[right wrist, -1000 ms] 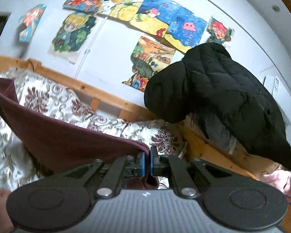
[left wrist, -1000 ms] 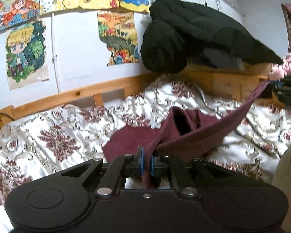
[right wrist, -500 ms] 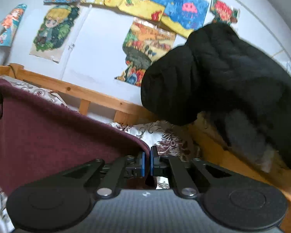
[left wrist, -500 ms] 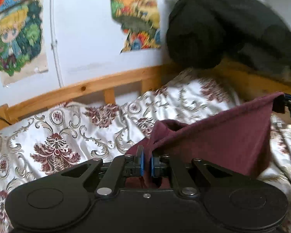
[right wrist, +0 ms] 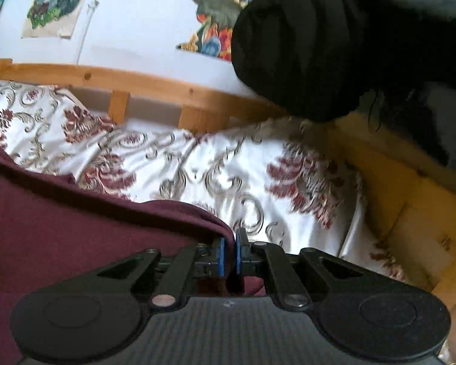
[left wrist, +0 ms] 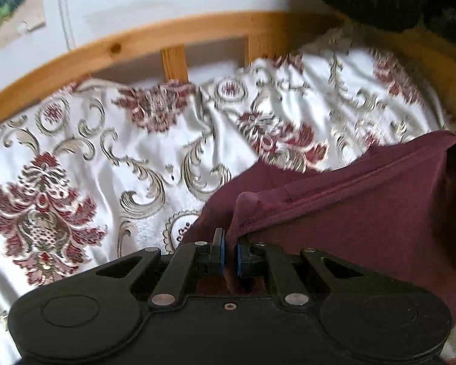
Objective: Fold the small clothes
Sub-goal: 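Lift the hem with both tools and fold it toward the collar, then open both tools and lay the folded hem onto the collar edge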
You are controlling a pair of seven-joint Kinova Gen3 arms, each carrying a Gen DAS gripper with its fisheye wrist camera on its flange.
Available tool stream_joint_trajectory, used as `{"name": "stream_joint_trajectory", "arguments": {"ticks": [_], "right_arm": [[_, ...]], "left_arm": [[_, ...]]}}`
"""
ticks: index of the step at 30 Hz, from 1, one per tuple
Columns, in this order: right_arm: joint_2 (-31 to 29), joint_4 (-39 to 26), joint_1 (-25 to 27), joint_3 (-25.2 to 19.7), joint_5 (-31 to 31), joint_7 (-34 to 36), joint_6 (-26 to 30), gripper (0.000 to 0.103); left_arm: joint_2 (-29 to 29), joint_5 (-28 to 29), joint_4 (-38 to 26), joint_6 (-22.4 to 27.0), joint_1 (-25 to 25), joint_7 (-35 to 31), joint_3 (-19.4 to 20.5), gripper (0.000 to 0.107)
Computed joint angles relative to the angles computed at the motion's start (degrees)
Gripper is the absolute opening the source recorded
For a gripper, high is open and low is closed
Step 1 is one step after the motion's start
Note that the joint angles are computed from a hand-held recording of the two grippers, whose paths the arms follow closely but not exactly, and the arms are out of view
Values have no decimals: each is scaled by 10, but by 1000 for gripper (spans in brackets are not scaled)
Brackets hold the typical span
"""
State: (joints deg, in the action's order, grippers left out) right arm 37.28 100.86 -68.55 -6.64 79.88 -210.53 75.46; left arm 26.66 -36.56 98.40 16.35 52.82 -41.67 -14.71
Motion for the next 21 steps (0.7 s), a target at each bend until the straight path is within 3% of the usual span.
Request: {"name": "stream_joint_trajectory", "arguments": {"ticks": [5,7,8,10,11,13,15,17,21], "right_arm": [[14,8,17,3,10,-32,-29,12],[14,18,26,-6,17,-52,-35,32],[10,31,28,-7,27,-75,-44,36],[0,58,27,-3,38,-119,-68,49],[-2,63,30,-8,39,-131,-68,52],[-7,71,32,-15,37,-147,-68,70],[-11,80,27,-18,41,-166,-59,85],[-11,83,21,-21,43,-178,-43,94],[-10,87,18,-31,38,-181,-32,102]], "left_arm": [[24,29,-26,13,-45,-44,40,10],[32,45,-35,19,-57,-55,50,12],[36,61,-41,23,-58,-62,49,17],[41,108,-44,22,-43,-71,23,25],[40,131,-37,8,-35,-71,7,29],[29,178,-11,-38,-38,-77,-3,45],[21,212,16,-85,-7,-68,-43,79],[20,210,42,-128,40,-39,-97,86],[30,158,66,-148,144,45,-202,100]]}}
